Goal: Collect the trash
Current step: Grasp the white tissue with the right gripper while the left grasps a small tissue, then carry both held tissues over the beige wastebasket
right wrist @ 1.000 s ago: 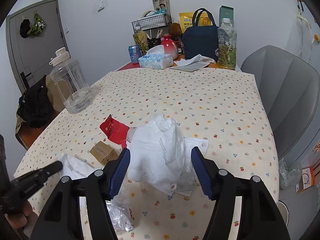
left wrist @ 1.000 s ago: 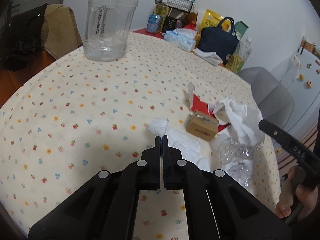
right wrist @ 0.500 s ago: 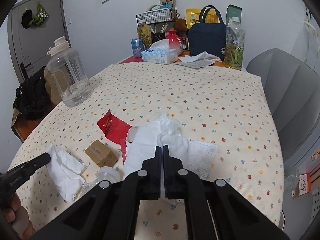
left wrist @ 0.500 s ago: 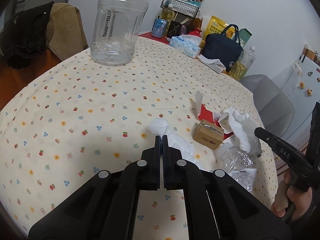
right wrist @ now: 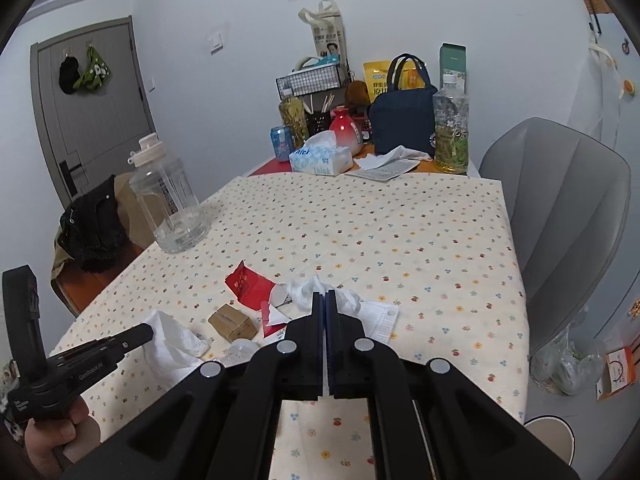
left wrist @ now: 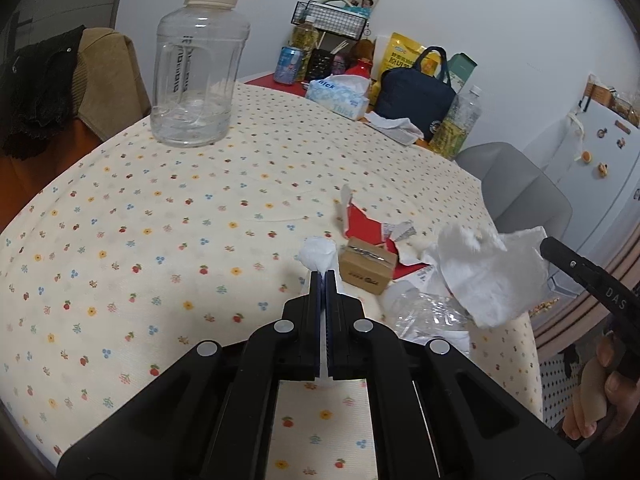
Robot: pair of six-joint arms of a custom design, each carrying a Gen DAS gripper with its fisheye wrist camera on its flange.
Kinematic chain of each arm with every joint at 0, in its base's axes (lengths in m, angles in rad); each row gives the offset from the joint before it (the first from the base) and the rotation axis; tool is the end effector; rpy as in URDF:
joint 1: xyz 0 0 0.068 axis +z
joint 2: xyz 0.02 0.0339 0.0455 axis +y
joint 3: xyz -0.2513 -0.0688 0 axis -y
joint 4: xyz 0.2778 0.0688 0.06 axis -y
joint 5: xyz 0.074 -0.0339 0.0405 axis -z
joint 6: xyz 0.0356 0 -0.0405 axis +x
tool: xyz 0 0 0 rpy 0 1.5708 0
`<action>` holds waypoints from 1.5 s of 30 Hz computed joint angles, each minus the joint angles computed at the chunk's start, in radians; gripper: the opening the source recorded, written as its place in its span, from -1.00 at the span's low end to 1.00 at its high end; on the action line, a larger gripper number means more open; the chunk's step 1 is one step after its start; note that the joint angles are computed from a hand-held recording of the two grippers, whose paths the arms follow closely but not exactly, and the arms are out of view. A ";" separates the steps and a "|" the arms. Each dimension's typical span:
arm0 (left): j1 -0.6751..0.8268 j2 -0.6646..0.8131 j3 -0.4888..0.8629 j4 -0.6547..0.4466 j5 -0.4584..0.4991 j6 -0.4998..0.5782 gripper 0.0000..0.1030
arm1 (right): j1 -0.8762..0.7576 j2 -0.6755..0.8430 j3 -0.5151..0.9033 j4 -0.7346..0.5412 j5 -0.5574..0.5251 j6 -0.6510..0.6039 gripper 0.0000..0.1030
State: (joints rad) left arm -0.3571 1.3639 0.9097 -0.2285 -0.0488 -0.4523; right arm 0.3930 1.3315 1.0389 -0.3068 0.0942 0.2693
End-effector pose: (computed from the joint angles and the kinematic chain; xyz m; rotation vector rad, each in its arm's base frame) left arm 0.3092 -0.1135 0.2224 -0.1349 2.2762 -0.3759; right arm 0.3099 0.1249 0.2732 -0.0806 2.1789 0.2769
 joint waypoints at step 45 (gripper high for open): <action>-0.325 0.255 0.432 -0.086 0.000 0.030 -0.95 | -0.619 -0.596 -0.298 -0.198 -0.321 -0.069 -0.95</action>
State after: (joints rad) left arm -0.6822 1.6192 1.3418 -0.3149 -0.0484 -0.4228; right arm -0.2264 0.7356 0.7407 -0.5044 -0.2271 0.2006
